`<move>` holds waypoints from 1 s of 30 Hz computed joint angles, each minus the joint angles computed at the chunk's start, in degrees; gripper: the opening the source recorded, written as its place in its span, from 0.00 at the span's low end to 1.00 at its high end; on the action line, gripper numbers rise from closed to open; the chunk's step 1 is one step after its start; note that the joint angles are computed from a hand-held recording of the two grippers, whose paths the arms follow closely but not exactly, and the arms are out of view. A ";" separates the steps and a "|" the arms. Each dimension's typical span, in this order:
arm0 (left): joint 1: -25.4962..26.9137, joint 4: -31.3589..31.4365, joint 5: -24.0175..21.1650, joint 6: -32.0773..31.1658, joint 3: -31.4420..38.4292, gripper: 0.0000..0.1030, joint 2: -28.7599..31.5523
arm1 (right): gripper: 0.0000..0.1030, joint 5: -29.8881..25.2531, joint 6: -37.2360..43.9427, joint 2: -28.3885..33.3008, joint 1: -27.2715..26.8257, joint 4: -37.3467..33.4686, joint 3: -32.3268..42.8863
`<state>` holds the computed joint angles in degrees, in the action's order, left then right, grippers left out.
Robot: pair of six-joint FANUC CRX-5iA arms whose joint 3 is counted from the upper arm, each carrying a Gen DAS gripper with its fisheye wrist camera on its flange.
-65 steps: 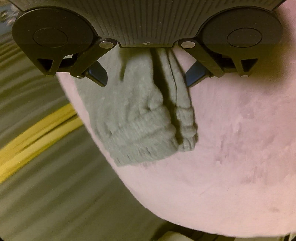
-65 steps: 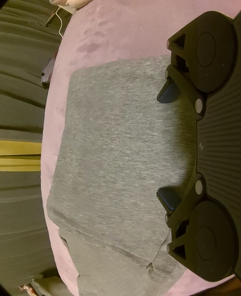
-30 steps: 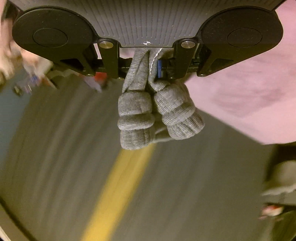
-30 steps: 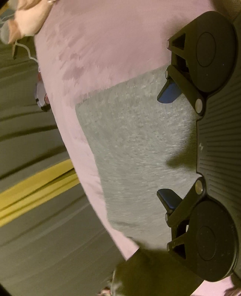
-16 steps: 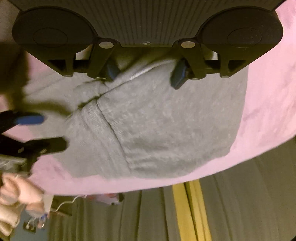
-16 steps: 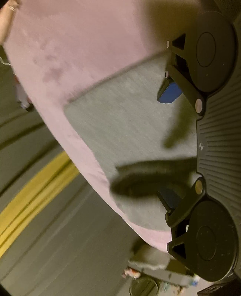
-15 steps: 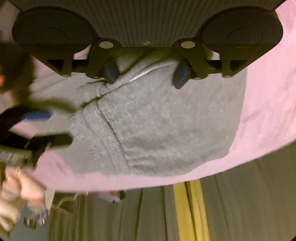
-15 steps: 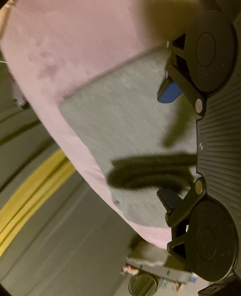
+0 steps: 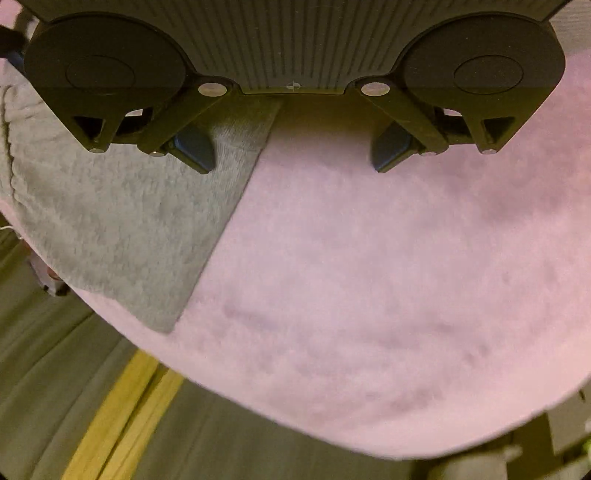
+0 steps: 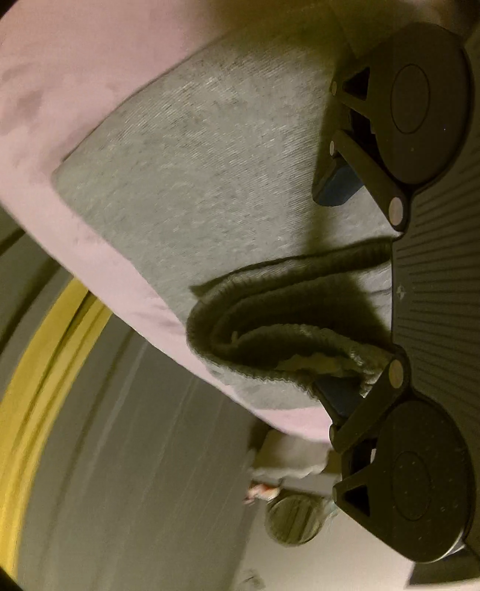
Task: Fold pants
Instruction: 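Lay the cuffs onto the sweatpants with the left tool and open it, then grasp the folded cuff end with the right tool and lift it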
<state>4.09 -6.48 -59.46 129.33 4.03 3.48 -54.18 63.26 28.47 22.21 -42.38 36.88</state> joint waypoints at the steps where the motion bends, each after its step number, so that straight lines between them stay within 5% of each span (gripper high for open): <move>1: 0.12 0.51 0.14 -0.10 0.33 0.94 0.61 | 0.96 0.63 0.01 -0.02 -0.56 -1.87 -0.29; 8: 0.05 1.17 0.02 0.05 0.57 0.94 1.21 | 0.96 4.42 -0.87 -1.33 -2.84 -9.04 -4.00; 15: -0.57 0.02 -0.44 0.87 1.52 0.94 2.21 | 0.96 -4.81 1.07 4.08 -0.22 -3.61 5.39; 19: -0.51 0.09 -0.32 1.02 1.41 0.94 2.08 | 0.96 -5.41 0.58 5.59 1.93 0.58 8.07; 23: -0.55 -0.03 -0.34 1.26 1.36 0.94 2.00 | 0.72 -7.17 0.69 7.21 2.77 2.17 10.77; 30: -0.54 0.04 0.13 1.33 1.14 0.94 1.93 | 0.76 -9.27 -0.66 8.31 1.02 -0.87 12.55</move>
<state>3.55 -6.44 -59.33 130.66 5.17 5.41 -63.45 62.60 36.78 23.22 -43.25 49.44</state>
